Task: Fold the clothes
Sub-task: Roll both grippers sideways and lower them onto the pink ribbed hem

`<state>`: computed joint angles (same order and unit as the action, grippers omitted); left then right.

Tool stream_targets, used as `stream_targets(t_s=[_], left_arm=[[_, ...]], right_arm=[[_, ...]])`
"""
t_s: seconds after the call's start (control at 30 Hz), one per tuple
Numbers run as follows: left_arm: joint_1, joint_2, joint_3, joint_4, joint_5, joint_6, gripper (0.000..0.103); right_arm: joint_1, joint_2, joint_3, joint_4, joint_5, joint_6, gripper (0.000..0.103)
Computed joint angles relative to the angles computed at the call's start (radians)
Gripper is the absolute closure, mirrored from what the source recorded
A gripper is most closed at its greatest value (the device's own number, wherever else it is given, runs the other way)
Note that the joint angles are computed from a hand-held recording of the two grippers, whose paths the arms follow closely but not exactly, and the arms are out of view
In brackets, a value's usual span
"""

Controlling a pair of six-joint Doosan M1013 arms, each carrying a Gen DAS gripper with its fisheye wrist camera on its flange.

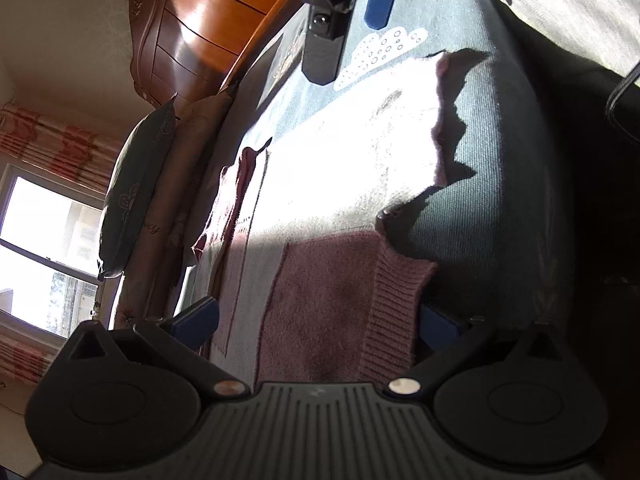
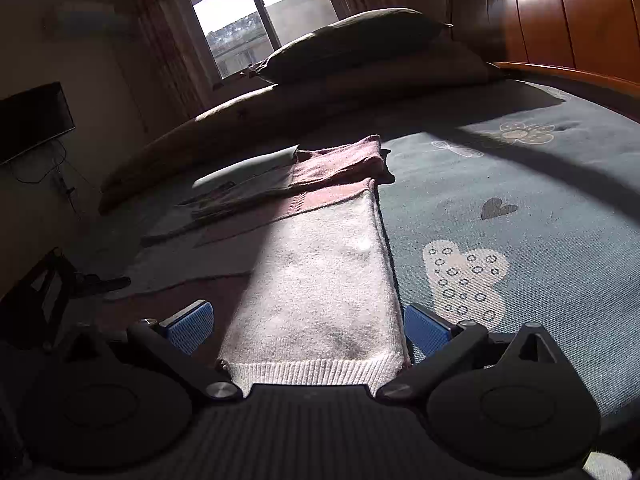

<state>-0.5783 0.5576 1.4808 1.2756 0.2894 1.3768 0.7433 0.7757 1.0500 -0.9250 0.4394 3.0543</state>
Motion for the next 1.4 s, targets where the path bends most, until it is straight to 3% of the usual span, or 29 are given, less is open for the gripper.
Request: stream_targets(t_s=[0.3, 0.47, 0.63, 0.73, 0.9, 1.03, 1.1, 1.17, 1.23, 1.3, 1.4], left_arm=[[0.015, 0.000, 0.002, 0.090, 0.049, -0.142, 0.001], [0.024, -0.007, 0.010, 0.181, 0.059, -0.291, 0.001], [0.033, -0.016, 0.017, 0.170, 0.049, -0.333, 0.001], [0.038, -0.019, 0.021, 0.177, 0.038, -0.360, 0.001], [0.050, -0.024, 0.032, 0.214, 0.009, -0.426, 0.001], [0.058, -0.030, 0.044, 0.243, -0.016, -0.484, 0.001], [0.060, -0.032, 0.050, 0.264, -0.017, -0.509, 0.001], [0.062, -0.033, 0.057, 0.239, -0.024, -0.479, 0.001], [0.065, -0.035, 0.062, 0.178, -0.034, -0.416, 0.001], [0.065, -0.040, 0.073, 0.186, -0.040, -0.431, 0.012], [0.066, -0.040, 0.068, 0.115, -0.024, -0.344, 0.035]], right_arm=[[0.011, 0.019, -0.057, 0.095, 0.008, -0.285, 0.000], [0.032, 0.060, -0.133, 0.169, 0.037, -0.634, 0.000], [0.059, 0.132, -0.252, 0.248, 0.071, -1.001, 0.001], [0.072, 0.194, -0.357, 0.288, 0.125, -1.196, 0.011], [0.088, 0.307, -0.560, 0.342, 0.254, -1.494, 0.035], [0.101, 0.360, -0.647, 0.293, 0.293, -1.589, 0.049], [0.104, 0.372, -0.673, 0.309, 0.312, -1.639, 0.071], [0.104, 0.382, -0.702, 0.352, 0.339, -1.666, 0.084], [0.105, 0.380, -0.700, 0.349, 0.342, -1.653, 0.085], [0.104, 0.378, -0.698, 0.350, 0.342, -1.636, 0.086], [0.103, 0.365, -0.680, 0.346, 0.324, -1.595, 0.086]])
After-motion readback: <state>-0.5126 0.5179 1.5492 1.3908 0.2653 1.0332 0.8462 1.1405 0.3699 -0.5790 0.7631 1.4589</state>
